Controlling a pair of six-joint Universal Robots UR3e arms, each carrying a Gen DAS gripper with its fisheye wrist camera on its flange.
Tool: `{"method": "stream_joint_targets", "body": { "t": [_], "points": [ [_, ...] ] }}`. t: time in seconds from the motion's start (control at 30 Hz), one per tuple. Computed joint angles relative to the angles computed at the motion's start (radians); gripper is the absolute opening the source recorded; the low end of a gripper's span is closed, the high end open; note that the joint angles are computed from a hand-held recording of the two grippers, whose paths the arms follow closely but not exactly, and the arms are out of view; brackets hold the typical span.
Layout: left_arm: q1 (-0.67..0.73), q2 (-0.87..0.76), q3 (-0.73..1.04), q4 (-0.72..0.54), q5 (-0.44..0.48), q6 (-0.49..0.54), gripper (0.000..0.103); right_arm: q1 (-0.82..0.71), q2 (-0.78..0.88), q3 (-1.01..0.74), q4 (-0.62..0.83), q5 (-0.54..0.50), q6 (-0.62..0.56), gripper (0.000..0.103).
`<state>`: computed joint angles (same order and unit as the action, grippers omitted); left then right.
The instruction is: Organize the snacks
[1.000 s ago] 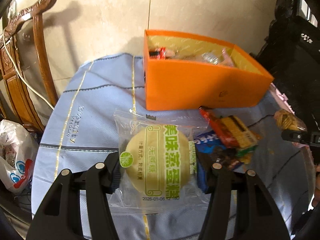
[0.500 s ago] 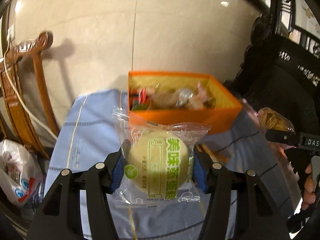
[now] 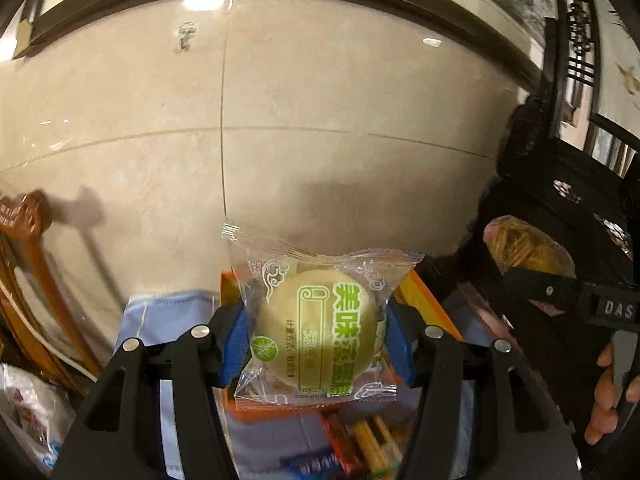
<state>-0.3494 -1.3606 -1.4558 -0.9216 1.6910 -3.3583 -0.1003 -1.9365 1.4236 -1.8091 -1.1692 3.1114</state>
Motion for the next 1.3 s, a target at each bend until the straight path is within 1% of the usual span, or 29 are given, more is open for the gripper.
{"method": "stream_joint_targets", "body": {
  "t": [0.07,0.1,0.13,0.17,0.2,0.23,0.27,0.3,0.33,0.37,0.43,0.53,0.63,0.7,0.8,0.87,1.0,1.1,1.17,1.3],
  "points": [
    [0.025,-0.099,0.082,0.003,-0.009,0.010,0.056,0.031,0.097,-0.064,-0.026,-0.007,0.013,0.059],
    [0.037,-0.140,0.111,0.000,-0.018,0.011,0.057,0.039,0.145,-0.093,-0.039,-0.001,0.016,0.063],
    [0.049,-0.186,0.141,-0.008,-0.033,0.011,0.068,0.043,0.203,-0.116,-0.057,0.016,0.018,0.070],
    [0.064,-0.237,0.162,-0.011,-0.042,0.006,0.078,0.057,0.260,-0.136,-0.067,0.010,0.021,0.078],
    [0.072,-0.273,0.164,-0.012,-0.038,-0.003,0.098,0.077,0.309,-0.151,-0.082,-0.031,0.029,0.091],
    [0.076,-0.312,0.166,-0.031,-0.010,-0.014,0.098,0.113,0.355,-0.150,-0.117,-0.124,0.042,0.092],
    [0.076,-0.330,0.167,-0.053,0.018,-0.023,0.098,0.137,0.380,-0.145,-0.129,-0.187,0.036,0.092],
    [0.085,-0.332,0.146,-0.066,0.020,-0.038,0.098,0.142,0.383,-0.126,-0.139,-0.204,0.029,0.092],
    [0.104,-0.308,0.094,-0.050,-0.009,-0.047,0.098,0.132,0.354,-0.065,-0.163,-0.194,0.018,0.092],
    [0.129,-0.255,0.000,0.001,-0.049,-0.044,0.098,0.121,0.324,-0.013,-0.187,-0.182,0.007,0.092],
    [0.128,-0.176,-0.139,0.071,-0.041,-0.017,0.098,0.104,0.264,0.087,-0.206,-0.174,-0.019,0.092],
    [0.098,-0.048,-0.333,0.139,-0.031,0.001,0.098,0.088,0.154,0.254,-0.228,-0.170,-0.039,0.092],
    [0.038,0.054,-0.483,0.159,0.003,-0.016,0.098,0.104,0.044,0.405,-0.219,-0.159,-0.038,0.092],
    [-0.024,0.133,-0.599,0.153,0.043,-0.026,0.098,0.151,-0.010,0.497,-0.228,-0.201,-0.041,0.092],
    [-0.169,0.152,-0.710,0.155,0.134,-0.092,0.098,0.224,-0.042,0.608,-0.239,-0.268,-0.036,0.092],
    [-0.249,0.127,-0.744,0.168,0.165,-0.150,0.098,0.238,-0.064,0.680,-0.257,-0.279,-0.022,0.092],
    [-0.328,0.045,-0.757,0.213,0.181,-0.241,0.098,0.242,-0.074,0.741,-0.270,-0.294,0.004,0.092],
    [-0.330,-0.015,-0.745,0.269,0.175,-0.266,0.098,0.230,-0.079,0.757,-0.276,-0.296,0.012,0.092],
    [-0.316,-0.040,-0.739,0.297,0.160,-0.281,0.098,0.226,-0.100,0.752,-0.254,-0.291,0.013,0.092],
    [-0.284,-0.140,-0.719,0.364,0.106,-0.250,0.099,0.229,-0.097,0.754,-0.251,-0.290,0.021,0.092]
  ]
}}
